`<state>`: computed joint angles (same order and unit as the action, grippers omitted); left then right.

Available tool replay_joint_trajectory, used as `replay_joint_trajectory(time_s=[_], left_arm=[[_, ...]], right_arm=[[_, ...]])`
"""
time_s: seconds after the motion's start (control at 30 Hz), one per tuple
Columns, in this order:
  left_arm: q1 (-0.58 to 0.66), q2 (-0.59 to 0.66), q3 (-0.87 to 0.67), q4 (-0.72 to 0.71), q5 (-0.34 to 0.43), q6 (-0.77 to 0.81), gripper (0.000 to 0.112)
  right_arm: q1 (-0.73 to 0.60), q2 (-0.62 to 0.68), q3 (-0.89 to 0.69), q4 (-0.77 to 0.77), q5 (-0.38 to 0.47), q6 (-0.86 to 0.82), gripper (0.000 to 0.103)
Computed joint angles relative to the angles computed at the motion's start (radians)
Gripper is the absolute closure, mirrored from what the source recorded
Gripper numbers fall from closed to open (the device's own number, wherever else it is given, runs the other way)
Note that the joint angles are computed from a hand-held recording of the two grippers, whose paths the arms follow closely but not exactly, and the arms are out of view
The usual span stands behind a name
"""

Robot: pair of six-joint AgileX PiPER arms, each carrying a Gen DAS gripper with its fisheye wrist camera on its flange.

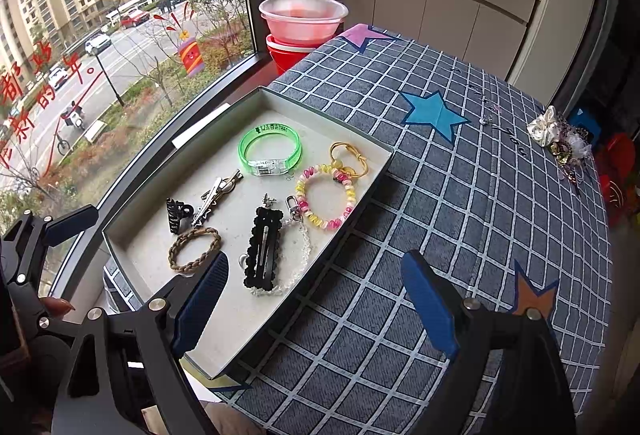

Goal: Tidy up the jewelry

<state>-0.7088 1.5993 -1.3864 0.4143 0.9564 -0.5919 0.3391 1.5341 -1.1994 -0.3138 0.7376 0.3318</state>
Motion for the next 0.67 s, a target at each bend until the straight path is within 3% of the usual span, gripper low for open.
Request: replay_joint_trajectory(time_s=[0.67], left_arm=[[0.004, 0.015, -0.011, 0.001, 0.007, -0.005, 0.009]], right_arm=[[0.005, 0.008, 0.011, 0.012, -0.013, -0.006, 0.013]])
